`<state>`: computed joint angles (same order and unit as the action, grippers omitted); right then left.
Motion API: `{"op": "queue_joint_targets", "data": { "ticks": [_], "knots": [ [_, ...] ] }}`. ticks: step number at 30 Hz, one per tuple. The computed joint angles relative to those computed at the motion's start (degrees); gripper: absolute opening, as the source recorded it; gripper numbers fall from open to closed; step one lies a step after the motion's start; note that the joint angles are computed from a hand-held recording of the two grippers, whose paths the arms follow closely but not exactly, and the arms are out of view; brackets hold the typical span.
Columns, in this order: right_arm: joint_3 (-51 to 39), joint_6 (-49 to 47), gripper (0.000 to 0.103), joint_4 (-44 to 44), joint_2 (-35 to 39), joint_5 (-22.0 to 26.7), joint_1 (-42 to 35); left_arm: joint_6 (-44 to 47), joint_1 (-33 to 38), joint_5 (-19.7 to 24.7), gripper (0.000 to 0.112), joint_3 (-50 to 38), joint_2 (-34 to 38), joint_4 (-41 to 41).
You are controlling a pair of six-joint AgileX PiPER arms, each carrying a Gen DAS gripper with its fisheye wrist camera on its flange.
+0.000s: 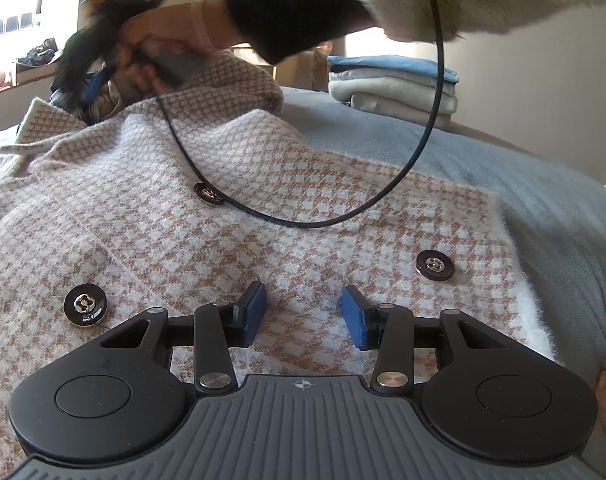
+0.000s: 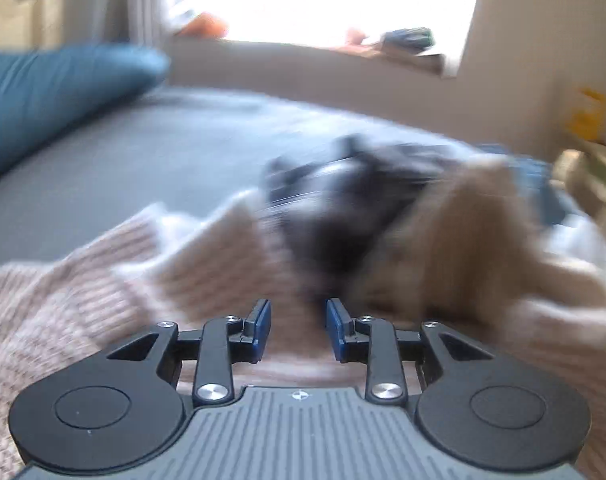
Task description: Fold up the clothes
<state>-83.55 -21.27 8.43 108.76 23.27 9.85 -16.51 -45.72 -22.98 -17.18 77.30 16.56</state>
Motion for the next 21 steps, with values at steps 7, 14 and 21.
{"op": "queue_joint_targets", "data": {
  "ticks": [7, 14, 21],
  "knots": [
    [-32.9, 15.4, 0.029, -5.9, 23.9, 16.6, 4.1, 4.1, -1.5, -0.4, 0.042, 0.2, 0.3, -4.9],
    [-31.7, 10.5, 0.030, 2.0, 20.5, 17.6, 0.4, 6.4, -2.5, -1.2, 0.042, 0.5, 0.8, -7.8],
    [-12.5, -9.3, 0.030, 10.3, 2.0, 22.2, -6.2, 6.2, -2.4, -1.1, 0.042, 0.4, 0.8, -7.5]
  ]
}}
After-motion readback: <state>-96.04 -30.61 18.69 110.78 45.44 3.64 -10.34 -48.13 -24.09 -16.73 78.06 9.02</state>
